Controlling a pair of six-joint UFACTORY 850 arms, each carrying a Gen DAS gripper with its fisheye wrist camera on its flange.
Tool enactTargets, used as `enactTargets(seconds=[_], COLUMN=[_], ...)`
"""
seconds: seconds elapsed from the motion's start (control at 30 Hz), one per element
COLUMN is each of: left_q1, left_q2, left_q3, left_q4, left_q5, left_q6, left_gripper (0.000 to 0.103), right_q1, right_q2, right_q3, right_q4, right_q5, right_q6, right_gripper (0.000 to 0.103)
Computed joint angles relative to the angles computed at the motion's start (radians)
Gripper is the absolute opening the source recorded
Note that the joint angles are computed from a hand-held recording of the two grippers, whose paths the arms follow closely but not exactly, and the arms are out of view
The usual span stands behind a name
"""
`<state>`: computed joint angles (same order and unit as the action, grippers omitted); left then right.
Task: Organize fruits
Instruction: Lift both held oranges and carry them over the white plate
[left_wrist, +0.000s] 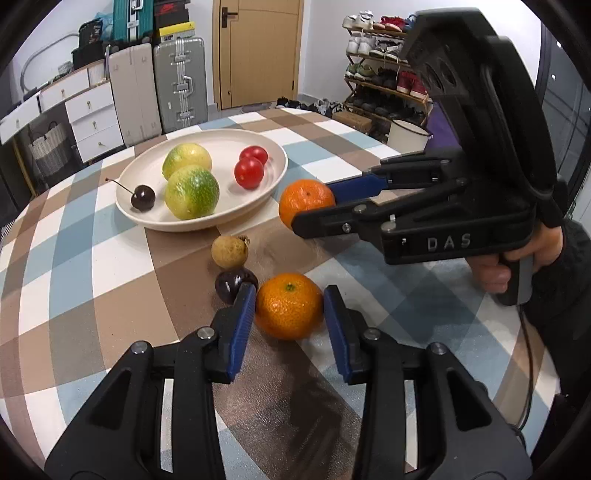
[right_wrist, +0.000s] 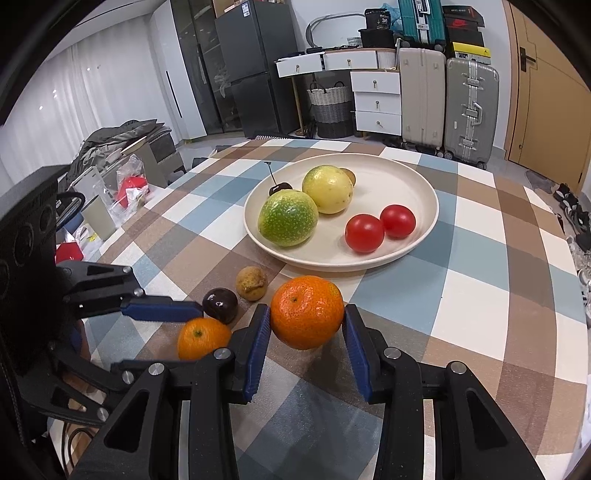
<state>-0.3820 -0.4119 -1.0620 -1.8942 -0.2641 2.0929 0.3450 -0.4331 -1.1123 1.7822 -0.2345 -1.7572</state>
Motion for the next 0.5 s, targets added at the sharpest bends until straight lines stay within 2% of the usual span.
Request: enactTargets(seconds=[0.1,0.33,0.5], left_q1=[-0.002,-0.008,0.001], left_q2=[-0.001,-0.026,-0.019], left_q3=[-0.002,-0.025,-0.016], left_q4=[0.043,0.271,0.2], left_q5=[0.005,0.029,0.002], left_q6=[-0.043,-0.267,-0.2], left_gripper=[0.036,0.039,0.038], right_q1=[0.0,-0.004,-0.007], right_q2=[0.0,-0.001,-0.001], right_q3=[0.0,-0.001,0.0], right_q4=[0.008,0.005,0.005], right_q5=[0.0,-0.001,-0.005], right_q6=[-0.007,-0.005,-0.006], right_gripper=[0.04,0.04,0.04])
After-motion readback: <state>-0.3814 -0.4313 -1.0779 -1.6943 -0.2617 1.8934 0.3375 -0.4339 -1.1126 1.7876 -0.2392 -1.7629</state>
